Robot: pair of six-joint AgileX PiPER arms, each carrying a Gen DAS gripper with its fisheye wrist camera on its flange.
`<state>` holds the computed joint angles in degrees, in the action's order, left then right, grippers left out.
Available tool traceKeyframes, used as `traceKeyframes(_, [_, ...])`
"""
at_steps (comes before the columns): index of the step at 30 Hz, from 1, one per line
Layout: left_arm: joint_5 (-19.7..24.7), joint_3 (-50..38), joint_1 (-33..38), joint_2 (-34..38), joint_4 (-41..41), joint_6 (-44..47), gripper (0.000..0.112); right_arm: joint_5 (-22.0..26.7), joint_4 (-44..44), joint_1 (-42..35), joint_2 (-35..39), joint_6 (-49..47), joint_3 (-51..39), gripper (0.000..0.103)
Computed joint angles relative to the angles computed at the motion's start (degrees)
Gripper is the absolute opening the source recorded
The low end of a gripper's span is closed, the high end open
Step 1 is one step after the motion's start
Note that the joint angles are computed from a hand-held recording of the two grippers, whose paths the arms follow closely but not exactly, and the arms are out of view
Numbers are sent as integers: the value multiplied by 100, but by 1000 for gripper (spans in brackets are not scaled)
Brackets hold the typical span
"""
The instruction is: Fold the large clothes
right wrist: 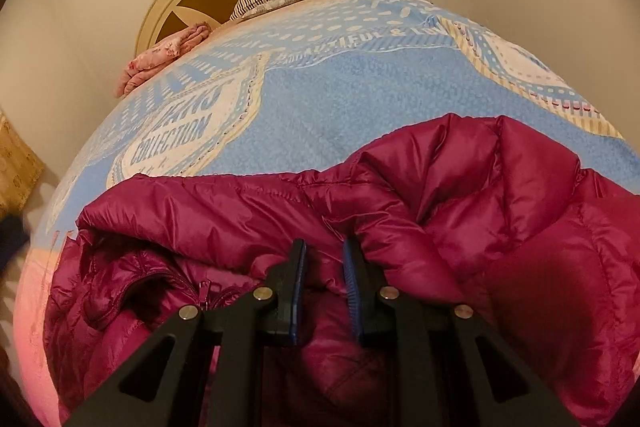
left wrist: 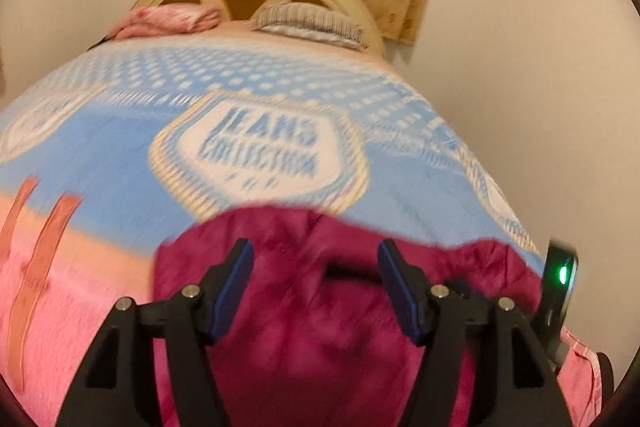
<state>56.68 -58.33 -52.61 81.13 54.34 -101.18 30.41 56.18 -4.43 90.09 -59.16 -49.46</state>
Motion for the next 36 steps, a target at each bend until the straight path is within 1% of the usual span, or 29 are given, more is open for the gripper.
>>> traceKeyframes(1, [-4,-171,131,207,47,94,67,-45,0,28,-5,-3,8,19])
traceKeyframes(2, [-120,-399,344,493,27,267,67,-100,32,67,-20,-27,46,19])
traceKeyframes(3, [-274,-669,628,857,-199,588,67,-83,113,15,-49,-146,109,19])
traceKeyframes(5, [-415,-861,933,1294,-659,969,67,-60,168,-13,-46,-197,121,19])
traceKeyframes(7, [-466,-682,991,1587,-818,882,67,-58,134,-10,-33,-166,88,20])
traceKeyframes(8, [-619,-514,1051,1724,-862,797,69,-63,135,-11,-26,-174,85,20])
traceKeyframes(9, [-1000,-246,1139,1774,-851,630,72,-57,137,-13,-29,-179,81,20])
traceKeyframes(10, [-1152,-61,1113,1721,-612,340,73,-85,134,2,-41,-194,96,20])
traceKeyframes(12, [-1069,-96,1076,1753,-599,317,75,-198,-34,97,-57,-21,84,20])
traceKeyframes(14, [-896,-237,1039,1899,-606,418,75,-151,-67,77,-52,19,53,20])
traceKeyframes(16, [-838,-310,1041,1957,-616,471,76,347,50,-219,-34,24,-74,20])
traceKeyframes(17, [-886,-278,1064,1932,-600,451,76,739,255,-491,-93,-83,-111,19])
traceKeyframes(18, [-951,-207,1075,1894,-561,388,76,918,393,-660,-183,-189,-89,19])
traceKeyframes(19, [-955,-205,1073,1884,-557,379,76,899,364,-762,-355,-180,-46,19])
traceKeyframes(20, [-956,-185,1071,1880,-542,368,76,651,107,-727,-493,-14,-1,19])
traceKeyframes(21, [-925,-180,1046,1878,-540,360,76,449,-344,-625,-520,344,-23,19])
traceKeyframes(22, [-878,-266,1033,1924,-572,405,76,367,-641,-571,-340,473,-52,19])
traceKeyframes(23, [-875,-262,1032,1926,-568,405,76,481,-708,-596,-152,373,-118,19])
traceKeyframes(24, [-863,-278,1026,1935,-574,412,76,494,-547,-645,-106,160,-84,19])
traceKeyframes(25, [-863,-286,1029,1940,-575,417,76,521,-156,-751,-64,-187,-19,19])
traceKeyframes(27, [-869,-291,1039,1949,-581,432,76,505,139,-782,41,-387,-19,19])
traceKeyframes(30, [-839,-355,1054,1980,-660,574,78,323,97,-655,21,-297,-7,19])
traceKeyframes(31, [-891,-323,1074,1934,-680,594,78,224,-22,-572,-18,-186,0,19])
traceKeyframes(32, [-982,-235,1092,1807,-733,631,78,226,-166,-553,-37,-50,-31,19])
traceKeyframes(33, [-1049,-134,1087,1662,-783,668,78,308,-501,-534,-78,315,-124,19])
traceKeyframes(34, [-1160,39,1056,1414,-811,666,78,498,-667,-603,-178,507,-168,19])
traceKeyframes(35, [-1288,341,935,1040,-642,434,78,699,-603,-769,-345,470,-93,19])
traceKeyframes(36, [-1284,528,799,791,-479,232,78,1009,-310,-1060,-600,215,37,19])
